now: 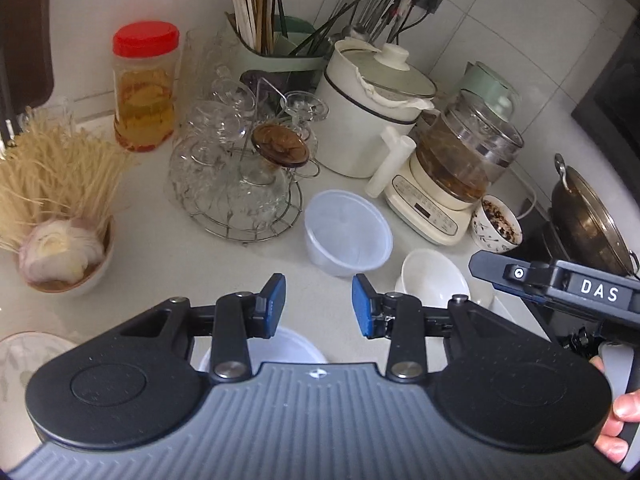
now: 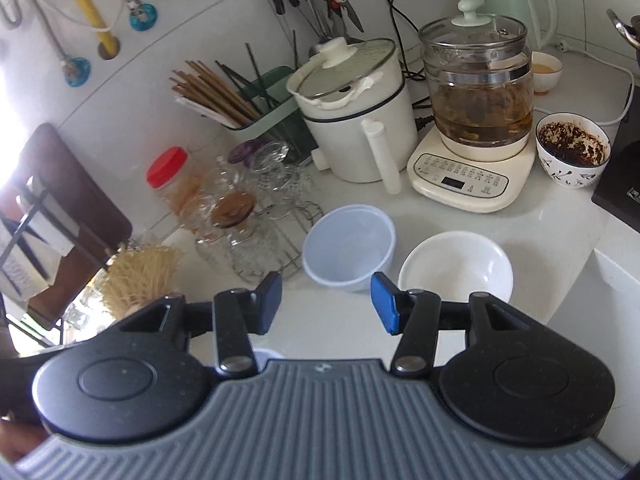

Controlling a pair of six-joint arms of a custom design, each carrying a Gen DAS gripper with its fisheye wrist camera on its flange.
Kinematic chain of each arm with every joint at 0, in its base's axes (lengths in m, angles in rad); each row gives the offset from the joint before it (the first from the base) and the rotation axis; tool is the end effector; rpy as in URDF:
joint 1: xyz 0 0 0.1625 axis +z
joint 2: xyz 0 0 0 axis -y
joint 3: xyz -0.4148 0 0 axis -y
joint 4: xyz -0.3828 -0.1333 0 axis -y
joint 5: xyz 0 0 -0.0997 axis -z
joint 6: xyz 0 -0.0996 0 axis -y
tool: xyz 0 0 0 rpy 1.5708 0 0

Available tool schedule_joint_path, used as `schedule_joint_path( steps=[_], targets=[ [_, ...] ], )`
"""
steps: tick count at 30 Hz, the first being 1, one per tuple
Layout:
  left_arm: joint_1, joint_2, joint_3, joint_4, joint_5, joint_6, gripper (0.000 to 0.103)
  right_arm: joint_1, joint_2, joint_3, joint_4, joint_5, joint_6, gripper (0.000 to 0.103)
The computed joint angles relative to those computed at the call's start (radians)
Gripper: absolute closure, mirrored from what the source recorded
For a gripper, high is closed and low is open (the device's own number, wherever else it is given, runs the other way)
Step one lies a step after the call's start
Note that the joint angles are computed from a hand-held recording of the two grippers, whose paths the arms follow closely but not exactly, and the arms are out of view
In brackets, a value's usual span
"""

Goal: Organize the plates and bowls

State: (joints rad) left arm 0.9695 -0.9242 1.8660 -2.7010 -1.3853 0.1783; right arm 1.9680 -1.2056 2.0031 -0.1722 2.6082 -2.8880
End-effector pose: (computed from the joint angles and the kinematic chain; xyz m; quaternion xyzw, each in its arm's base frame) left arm -0.2095 -0.5735 0.1065 0.3686 0.9202 -0.1109 0.0705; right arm 0.1979 -0.3488 0.1655 -0.1697 -0.7874 0.5158 0.2918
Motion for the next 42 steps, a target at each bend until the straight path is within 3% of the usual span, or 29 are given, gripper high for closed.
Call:
schedule_joint_path(
  steps=[5,8,22,31,36,42],
  targets=[
    [-0.015,0.078,-0.059,0.010,0.025,-0.047,0.061,-0.101,-0.072,0.016,0.005,-0.102,-0.081,0.050],
    [-0.023,0.125,-0.091,0.010,0.049,-0.084,0.061,-0.163,-0.090,0.010,0.047,-0.163,-0.088,0.050],
    [-0.040,0.298,-0.225,0.059,0.125,-0.224,0.061,-0.386,-0.114,-0.051,0.177,-0.407,-0.202,0.050],
    [-0.048,0.381,-0.301,0.103,0.167,-0.254,0.061,-0.470,-0.089,-0.091,0.226,-0.501,-0.214,0.050],
    [-0.040,0.419,-0.347,0.125,0.181,-0.262,0.061,-0.503,-0.077,-0.112,0.247,-0.514,-0.228,0.052],
    [-0.032,0.460,-0.401,0.179,0.191,-0.302,0.062,-0.538,-0.051,-0.152,0.283,-0.543,-0.229,0.065]
  ],
)
